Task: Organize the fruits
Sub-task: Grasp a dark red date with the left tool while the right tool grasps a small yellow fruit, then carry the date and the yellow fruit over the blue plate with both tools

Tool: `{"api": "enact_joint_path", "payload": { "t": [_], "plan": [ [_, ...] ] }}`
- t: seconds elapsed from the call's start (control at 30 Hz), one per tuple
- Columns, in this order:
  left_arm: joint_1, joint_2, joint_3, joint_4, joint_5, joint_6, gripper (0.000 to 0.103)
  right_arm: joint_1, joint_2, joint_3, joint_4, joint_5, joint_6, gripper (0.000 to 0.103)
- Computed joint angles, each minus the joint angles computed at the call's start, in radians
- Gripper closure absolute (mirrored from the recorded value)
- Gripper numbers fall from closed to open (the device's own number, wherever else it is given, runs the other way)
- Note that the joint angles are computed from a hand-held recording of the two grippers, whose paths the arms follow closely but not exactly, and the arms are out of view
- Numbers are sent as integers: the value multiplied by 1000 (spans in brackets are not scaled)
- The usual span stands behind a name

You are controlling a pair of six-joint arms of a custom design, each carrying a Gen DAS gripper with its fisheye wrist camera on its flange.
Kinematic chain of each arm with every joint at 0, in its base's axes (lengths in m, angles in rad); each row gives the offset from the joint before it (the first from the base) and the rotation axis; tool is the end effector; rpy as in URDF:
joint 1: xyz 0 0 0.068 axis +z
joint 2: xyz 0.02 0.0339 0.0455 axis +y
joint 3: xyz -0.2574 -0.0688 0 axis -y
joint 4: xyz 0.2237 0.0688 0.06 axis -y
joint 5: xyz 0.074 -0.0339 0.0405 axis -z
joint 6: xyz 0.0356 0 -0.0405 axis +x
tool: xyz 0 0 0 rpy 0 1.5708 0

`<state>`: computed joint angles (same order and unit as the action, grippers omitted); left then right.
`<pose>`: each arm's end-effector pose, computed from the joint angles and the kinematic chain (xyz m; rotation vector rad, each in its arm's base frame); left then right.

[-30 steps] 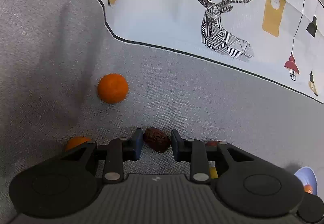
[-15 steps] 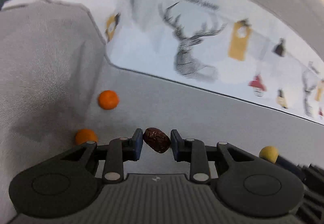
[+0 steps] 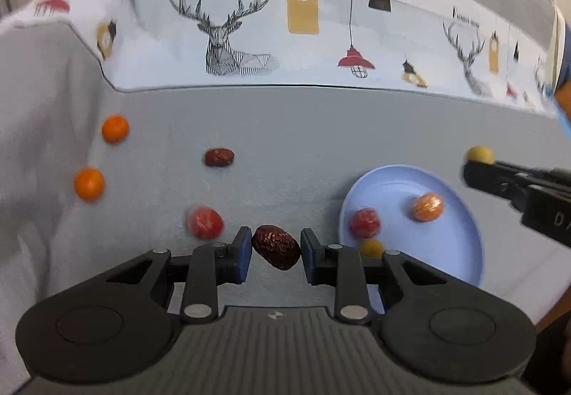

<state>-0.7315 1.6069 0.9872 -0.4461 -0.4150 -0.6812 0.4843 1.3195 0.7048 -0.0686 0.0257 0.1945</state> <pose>0.2312 -0.1882 0.1964 -0.0728 2.4986 -0.0182 0.2291 0.1195 0.2136 -0.3148 2.2536 0.3325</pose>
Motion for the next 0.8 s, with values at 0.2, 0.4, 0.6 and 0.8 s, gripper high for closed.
{"api": "enact_joint_path", "payload": {
  "t": [0.2,0.4,0.6,0.8],
  "plan": [
    [33,38,0,29,30,-2,71,-97,31,-22,10,-18,-56,78],
    [46,64,13,42,43,22,71,-158,39,-38,27,-36,-123,78],
    [42,96,33,60,53,20,71,-178,31,-46,26,-44,-140,78],
    [32,111,40,77,52,32,71,-177,30,-49,29,-43,-151,77]
  ]
}}
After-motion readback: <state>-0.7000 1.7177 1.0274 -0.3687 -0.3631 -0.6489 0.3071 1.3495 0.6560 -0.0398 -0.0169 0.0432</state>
